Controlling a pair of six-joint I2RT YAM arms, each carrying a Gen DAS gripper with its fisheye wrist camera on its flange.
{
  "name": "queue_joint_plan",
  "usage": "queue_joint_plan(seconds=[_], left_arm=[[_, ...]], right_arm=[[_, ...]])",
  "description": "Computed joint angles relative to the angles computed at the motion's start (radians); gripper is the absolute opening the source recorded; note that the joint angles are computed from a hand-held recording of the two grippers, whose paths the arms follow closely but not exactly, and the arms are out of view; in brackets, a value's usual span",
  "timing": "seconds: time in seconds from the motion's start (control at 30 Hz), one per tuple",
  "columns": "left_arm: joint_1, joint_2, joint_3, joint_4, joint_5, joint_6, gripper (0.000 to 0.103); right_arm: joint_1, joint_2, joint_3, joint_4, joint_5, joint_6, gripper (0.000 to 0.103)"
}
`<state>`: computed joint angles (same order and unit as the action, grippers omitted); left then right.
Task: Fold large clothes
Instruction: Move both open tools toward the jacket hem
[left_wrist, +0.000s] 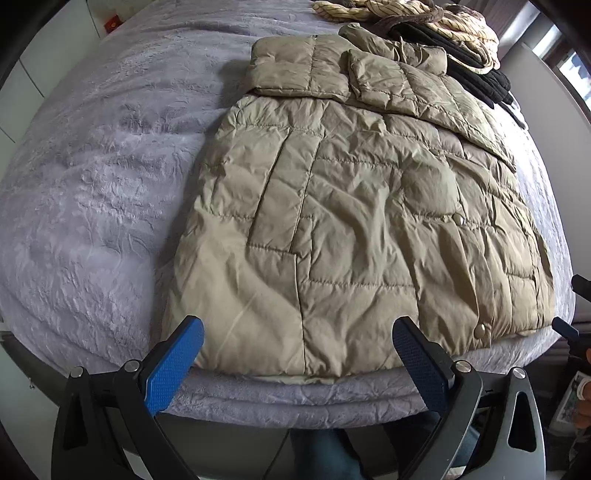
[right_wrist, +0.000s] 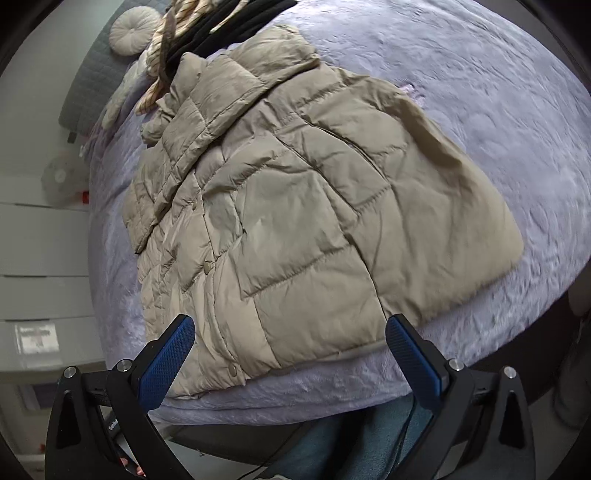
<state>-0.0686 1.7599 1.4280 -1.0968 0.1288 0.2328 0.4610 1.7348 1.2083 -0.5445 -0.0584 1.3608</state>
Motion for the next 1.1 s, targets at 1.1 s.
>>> queue_joint_plan(seconds=[1.1], left_arm=[[0.187, 0.094, -0.189, 0.056, 0.401, -0.226, 0.102]], right_arm=[[-0.117, -0.160, -0.621, 0.764, -0.198, 0.415, 0.103]])
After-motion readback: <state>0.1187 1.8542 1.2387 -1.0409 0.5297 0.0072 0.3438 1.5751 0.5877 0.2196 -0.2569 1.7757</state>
